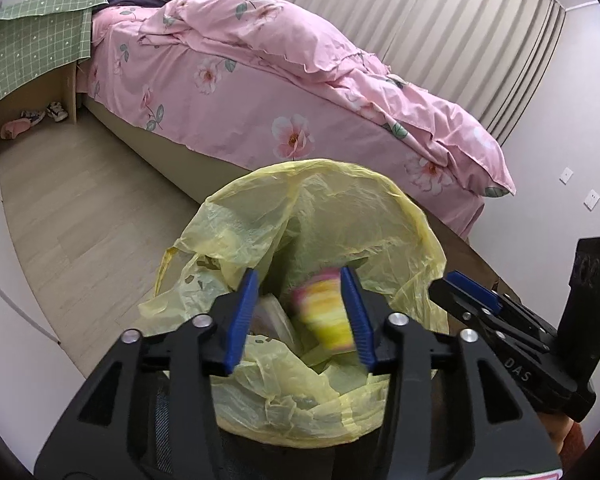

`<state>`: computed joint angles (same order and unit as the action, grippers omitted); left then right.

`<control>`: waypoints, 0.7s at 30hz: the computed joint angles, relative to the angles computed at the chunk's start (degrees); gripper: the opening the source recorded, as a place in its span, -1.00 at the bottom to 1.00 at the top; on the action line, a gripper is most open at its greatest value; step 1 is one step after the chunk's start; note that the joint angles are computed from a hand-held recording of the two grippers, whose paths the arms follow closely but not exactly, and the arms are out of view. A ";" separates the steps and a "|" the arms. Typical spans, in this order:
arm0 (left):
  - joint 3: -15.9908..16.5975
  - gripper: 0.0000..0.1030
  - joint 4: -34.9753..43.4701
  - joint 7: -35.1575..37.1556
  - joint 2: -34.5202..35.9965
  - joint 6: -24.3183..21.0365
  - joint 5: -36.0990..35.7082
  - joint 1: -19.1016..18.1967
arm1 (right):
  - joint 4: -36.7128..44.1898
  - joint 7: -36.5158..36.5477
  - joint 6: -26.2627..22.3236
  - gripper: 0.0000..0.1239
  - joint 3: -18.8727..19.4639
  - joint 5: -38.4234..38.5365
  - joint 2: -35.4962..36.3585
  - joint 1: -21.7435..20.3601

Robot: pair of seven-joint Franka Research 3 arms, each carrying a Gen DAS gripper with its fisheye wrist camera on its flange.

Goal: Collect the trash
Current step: 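Carry cup and chip bag over the yellow trash bag and open both grippers, then move both grippers back to the table and grasp the orange snack bag with the right gripper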

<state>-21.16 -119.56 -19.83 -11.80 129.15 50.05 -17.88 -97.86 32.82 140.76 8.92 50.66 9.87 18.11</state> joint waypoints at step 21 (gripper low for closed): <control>0.80 0.05 17.70 12.22 18.09 11.12 7.20 -7.84 | -24.13 -10.26 6.97 -0.01 -12.76 0.65 -21.02 -8.72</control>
